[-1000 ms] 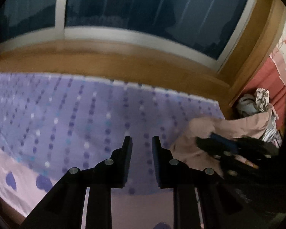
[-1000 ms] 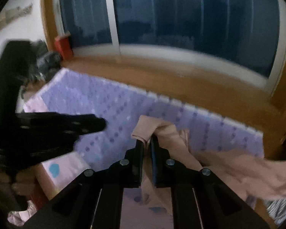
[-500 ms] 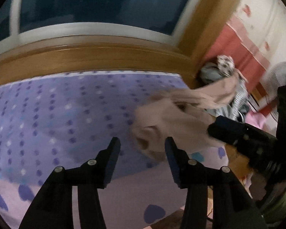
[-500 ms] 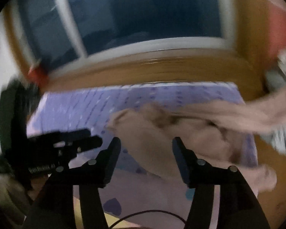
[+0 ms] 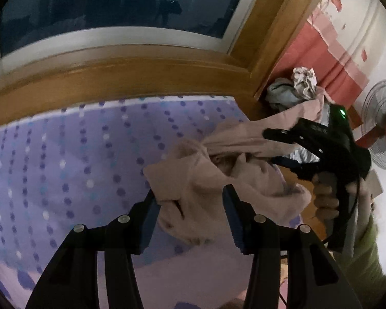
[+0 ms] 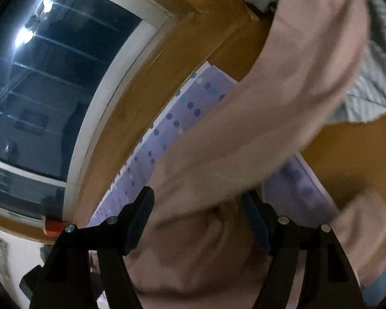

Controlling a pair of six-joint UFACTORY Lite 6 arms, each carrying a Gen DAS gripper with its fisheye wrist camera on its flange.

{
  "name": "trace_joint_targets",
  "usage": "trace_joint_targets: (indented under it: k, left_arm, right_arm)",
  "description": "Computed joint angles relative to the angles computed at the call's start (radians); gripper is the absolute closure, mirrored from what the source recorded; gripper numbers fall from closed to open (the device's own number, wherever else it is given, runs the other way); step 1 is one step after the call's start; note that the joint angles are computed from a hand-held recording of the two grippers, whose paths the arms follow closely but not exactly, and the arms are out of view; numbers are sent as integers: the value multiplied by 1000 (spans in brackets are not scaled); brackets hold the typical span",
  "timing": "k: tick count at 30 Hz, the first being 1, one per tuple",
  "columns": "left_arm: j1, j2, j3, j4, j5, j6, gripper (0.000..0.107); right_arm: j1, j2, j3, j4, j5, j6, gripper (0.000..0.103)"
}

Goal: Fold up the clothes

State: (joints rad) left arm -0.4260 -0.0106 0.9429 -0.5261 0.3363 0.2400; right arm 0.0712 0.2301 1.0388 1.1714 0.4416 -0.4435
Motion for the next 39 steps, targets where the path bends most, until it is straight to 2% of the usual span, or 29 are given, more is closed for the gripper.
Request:
trace_joint_targets:
  k: [2, 4, 5, 6, 9, 12, 14, 18, 20, 22, 24, 27, 29, 31, 32, 33, 36, 39]
  left_arm:
    - [2, 52, 22, -22, -9, 18, 57]
    - [10, 105, 42, -65, -12, 53, 61]
    - [17, 111, 40, -110, -7, 96, 69]
    - [24, 96, 27, -141, -1, 136, 71]
    - [41, 30, -22, -174, 17, 215, 73]
    - [72, -66, -95, -179, 49, 274, 73]
    - [115, -142, -157, -199, 82, 320, 73]
    - [272, -288, -277, -278, 180, 450, 73]
    - [379, -360, -334, -293, 238, 509, 73]
    - [496, -438, -387, -283, 291, 556, 73]
    - [637, -505, -431, -270, 344, 618, 73]
    - [884, -562, -473, -263, 440, 748, 73]
    - [998, -553, -477, -264, 479, 820, 73]
    - [1087, -530, -472, -259, 509, 873, 73]
    - [1114, -527, -470, -259, 520, 889, 73]
    - [1131, -530, -469, -259, 529, 899, 73]
    - [1116, -540, -451, -263, 529, 899, 72]
    - [1053, -495, -392, -287, 504, 915, 72]
  right_arm:
    - [15, 74, 78, -163, -42, 131, 32]
    - [45, 98, 98, -315, -88, 258, 42]
    - [63, 82, 91, -371, -103, 304, 55]
    - [85, 59, 88, -467, -110, 392, 68]
    - [170, -50, 41, -781, -164, 677, 89]
    - [279, -199, -31, -1095, -218, 925, 91]
    - [387, -216, 35, -1304, -186, 1107, 91]
    - [618, -124, 238, -1723, -74, 1445, 91]
    - [737, -36, 343, -1880, -44, 1539, 91]
    - [834, 56, 444, -1920, -14, 1514, 91]
    - [893, 168, 571, -1851, 1, 1419, 91]
    - [906, 323, 724, -1590, -27, 1204, 91]
    - [901, 387, 765, -1450, -26, 1125, 91]
    - [893, 483, 828, -1343, 6, 1066, 82]
    - [896, 515, 851, -1318, 26, 1061, 71]
    - [902, 505, 831, -1322, 44, 1078, 65]
    - [917, 368, 641, -1353, -5, 1101, 56]
    - [932, 209, 446, -1464, -51, 1196, 47]
